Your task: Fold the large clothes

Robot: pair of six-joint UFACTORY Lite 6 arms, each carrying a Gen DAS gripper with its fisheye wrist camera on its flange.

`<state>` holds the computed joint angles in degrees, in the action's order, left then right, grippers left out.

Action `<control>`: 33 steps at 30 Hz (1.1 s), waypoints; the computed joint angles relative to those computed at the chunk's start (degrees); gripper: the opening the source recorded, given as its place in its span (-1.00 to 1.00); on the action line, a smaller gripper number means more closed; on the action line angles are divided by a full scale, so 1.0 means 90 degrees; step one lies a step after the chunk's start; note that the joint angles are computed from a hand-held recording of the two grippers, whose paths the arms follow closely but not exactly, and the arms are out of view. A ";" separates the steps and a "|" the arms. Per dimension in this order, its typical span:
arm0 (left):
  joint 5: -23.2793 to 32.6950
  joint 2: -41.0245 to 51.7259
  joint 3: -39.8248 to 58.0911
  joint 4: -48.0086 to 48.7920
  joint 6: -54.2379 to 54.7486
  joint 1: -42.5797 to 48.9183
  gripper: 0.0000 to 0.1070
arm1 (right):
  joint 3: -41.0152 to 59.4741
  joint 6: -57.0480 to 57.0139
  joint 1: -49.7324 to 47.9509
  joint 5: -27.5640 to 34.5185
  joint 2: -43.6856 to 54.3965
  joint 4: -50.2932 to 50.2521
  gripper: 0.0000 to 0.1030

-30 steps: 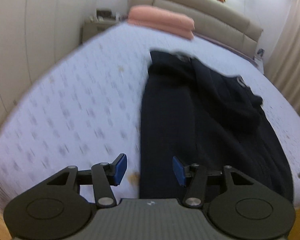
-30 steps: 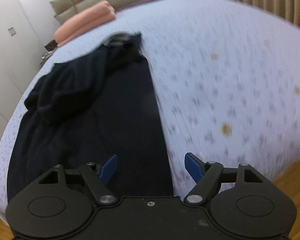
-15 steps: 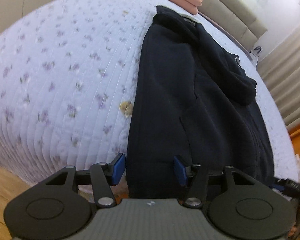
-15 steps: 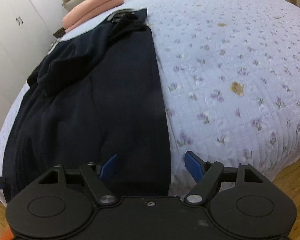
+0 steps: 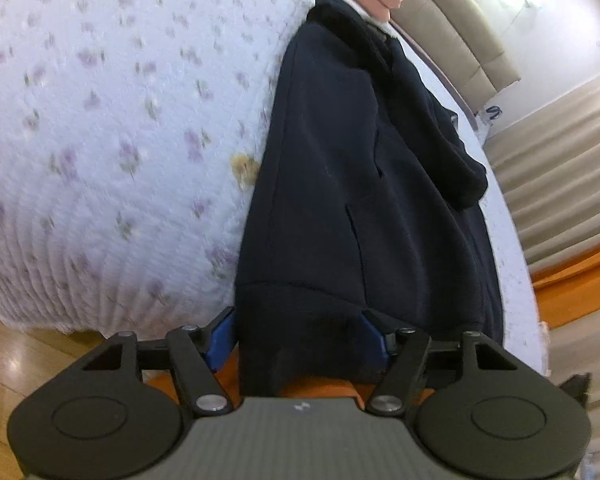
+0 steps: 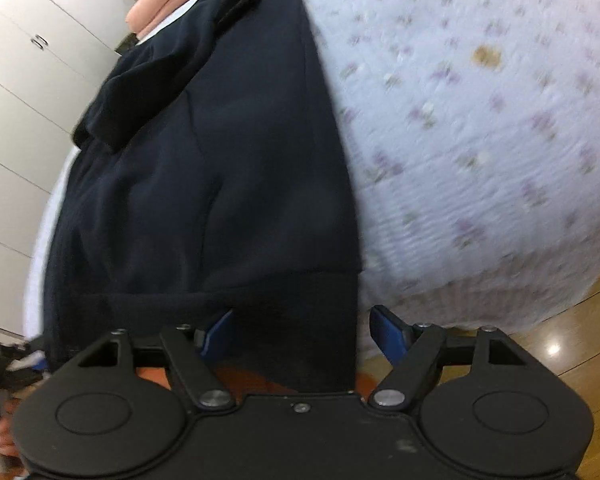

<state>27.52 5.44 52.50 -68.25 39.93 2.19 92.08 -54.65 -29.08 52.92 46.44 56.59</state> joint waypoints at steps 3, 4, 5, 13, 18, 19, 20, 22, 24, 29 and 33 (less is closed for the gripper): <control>0.0036 0.0184 0.0050 0.0083 -0.0092 -0.0086 -0.37 | -0.0285 -0.0132 0.0114 -0.0139 -0.0285 0.0057 -0.23; -0.0228 0.0124 0.0051 0.0492 -0.0424 -0.0250 -0.48 | -0.0383 -0.0165 0.0151 -0.0197 -0.0442 -0.0003 -0.37; -0.0348 0.0087 0.0055 0.0765 -0.0602 -0.0336 -0.78 | -0.0509 -0.0218 0.0159 -0.0230 -0.0634 -0.0073 -0.63; 0.0092 -0.0971 0.0243 0.0224 0.0102 -0.0385 -0.89 | -0.0717 -0.0667 -0.0106 0.0385 -0.1559 0.0410 -0.82; 0.0023 -0.0695 0.0980 -0.0069 0.0206 -0.0446 -0.89 | 0.0257 -0.0377 -0.0053 0.0677 -0.1298 0.0553 -0.82; 0.0004 -0.0605 0.1106 -0.0044 0.0196 -0.0433 -0.89 | 0.0426 -0.0260 0.0012 0.0640 -0.1217 0.0514 -0.82; 0.0017 -0.0437 0.1298 0.0059 0.0108 -0.0429 -0.89 | 0.0614 -0.0114 0.0071 0.0636 -0.1071 0.0446 -0.82; 0.0051 -0.0281 0.1414 0.0281 -0.0160 -0.0394 -0.89 | 0.0792 0.0084 0.0084 0.0668 -0.0864 0.0333 -0.82; 0.0129 -0.0279 0.1261 -0.0220 0.0150 -0.0312 -0.89 | 0.0713 0.0081 0.0026 0.0693 -0.0853 0.0396 -0.82; 0.0226 -0.0524 0.0921 -0.0509 0.0469 -0.0115 -0.89 | 0.0160 -0.0157 -0.0104 0.0625 -0.1207 0.0671 -0.82; 0.0259 -0.0512 0.0876 -0.0976 0.0813 -0.0025 -0.89 | 0.0345 -0.0185 -0.0101 0.0693 -0.1219 0.0982 -0.82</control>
<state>29.85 0.82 60.38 -77.03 47.24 1.97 95.19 -56.31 -29.99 59.15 35.47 65.42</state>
